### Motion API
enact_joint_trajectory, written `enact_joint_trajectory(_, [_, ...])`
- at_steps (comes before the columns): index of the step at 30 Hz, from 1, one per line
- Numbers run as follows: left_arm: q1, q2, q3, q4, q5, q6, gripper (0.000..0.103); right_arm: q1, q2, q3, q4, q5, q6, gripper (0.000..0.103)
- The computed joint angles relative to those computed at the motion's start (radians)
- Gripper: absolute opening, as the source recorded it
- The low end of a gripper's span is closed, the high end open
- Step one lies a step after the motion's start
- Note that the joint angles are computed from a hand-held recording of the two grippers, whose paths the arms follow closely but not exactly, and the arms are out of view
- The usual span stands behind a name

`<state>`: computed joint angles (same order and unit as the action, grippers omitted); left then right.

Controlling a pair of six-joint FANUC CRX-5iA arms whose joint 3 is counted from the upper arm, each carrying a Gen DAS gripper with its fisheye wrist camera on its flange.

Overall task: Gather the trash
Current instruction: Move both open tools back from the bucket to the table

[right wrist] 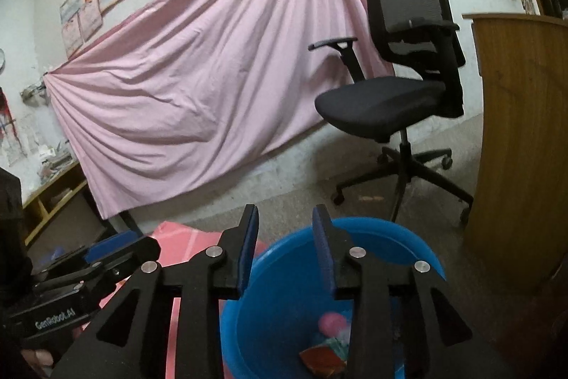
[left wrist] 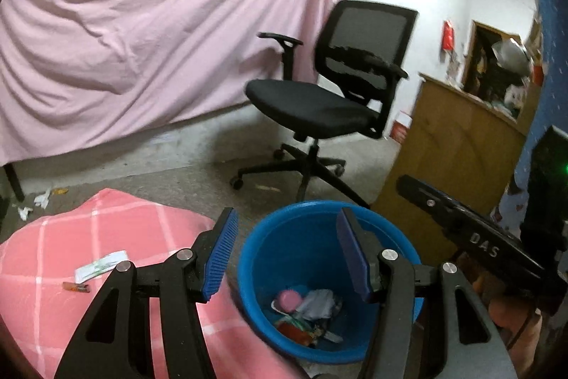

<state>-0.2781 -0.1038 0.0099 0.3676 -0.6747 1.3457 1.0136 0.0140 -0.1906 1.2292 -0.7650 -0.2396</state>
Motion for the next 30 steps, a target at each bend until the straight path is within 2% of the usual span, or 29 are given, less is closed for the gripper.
enact_joint_trajectory(1, [0.008,-0.014,-0.01,-0.005,0.015,0.014,0.053,-0.002,0.003,0.0,0.024,0.004,-0.014,0.032])
enact_joint_trajectory(5, [0.046,-0.081,-0.069,-0.01,0.092,0.031,0.066,-0.011,0.014,-0.011,0.181,0.016,-0.115,0.05])
enact_joint_trajectory(7, [0.069,-0.112,-0.083,-0.03,0.108,0.033,0.074,-0.018,0.023,-0.009,0.259,0.024,-0.165,0.054])
enact_joint_trajectory(8, [0.082,-0.13,-0.094,-0.041,0.125,0.043,0.075,-0.021,0.03,-0.006,0.302,0.026,-0.191,0.059])
enact_joint_trajectory(9, [0.095,-0.146,-0.111,-0.034,0.14,0.038,0.075,-0.025,0.037,-0.004,0.347,0.03,-0.219,0.07])
enact_joint_trajectory(10, [0.107,-0.159,-0.123,-0.03,0.152,0.035,0.078,-0.028,0.044,0.0,0.384,0.032,-0.242,0.074])
enact_joint_trajectory(11, [0.121,-0.174,-0.133,-0.033,0.162,0.039,0.088,-0.033,0.053,0.004,0.435,0.035,-0.271,0.08])
enact_joint_trajectory(13, [0.147,-0.209,-0.157,-0.07,0.194,0.079,0.102,-0.039,0.071,0.017,0.507,0.043,-0.31,0.082])
enact_joint_trajectory(15, [0.177,-0.25,-0.202,-0.074,0.245,0.079,0.102,-0.047,0.092,0.035,0.575,0.049,-0.354,0.092])
enact_joint_trajectory(17, [0.205,-0.277,-0.225,-0.09,0.26,0.081,0.102,-0.055,0.111,0.05,0.633,0.059,-0.397,0.103])
enact_joint_trajectory(19, [0.239,-0.309,-0.251,-0.11,0.274,0.088,0.102,-0.064,0.129,0.066,0.692,0.075,-0.436,0.103])
enact_joint_trajectory(23, [0.307,-0.368,-0.359,0.036,0.339,-0.053,0.102,-0.078,0.169,0.107,0.784,0.127,-0.464,0.103])
enact_joint_trajectory(30, [0.404,-0.446,-0.489,0.161,0.427,-0.171,0.102,-0.084,0.236,0.179,0.902,0.204,-0.464,0.103])
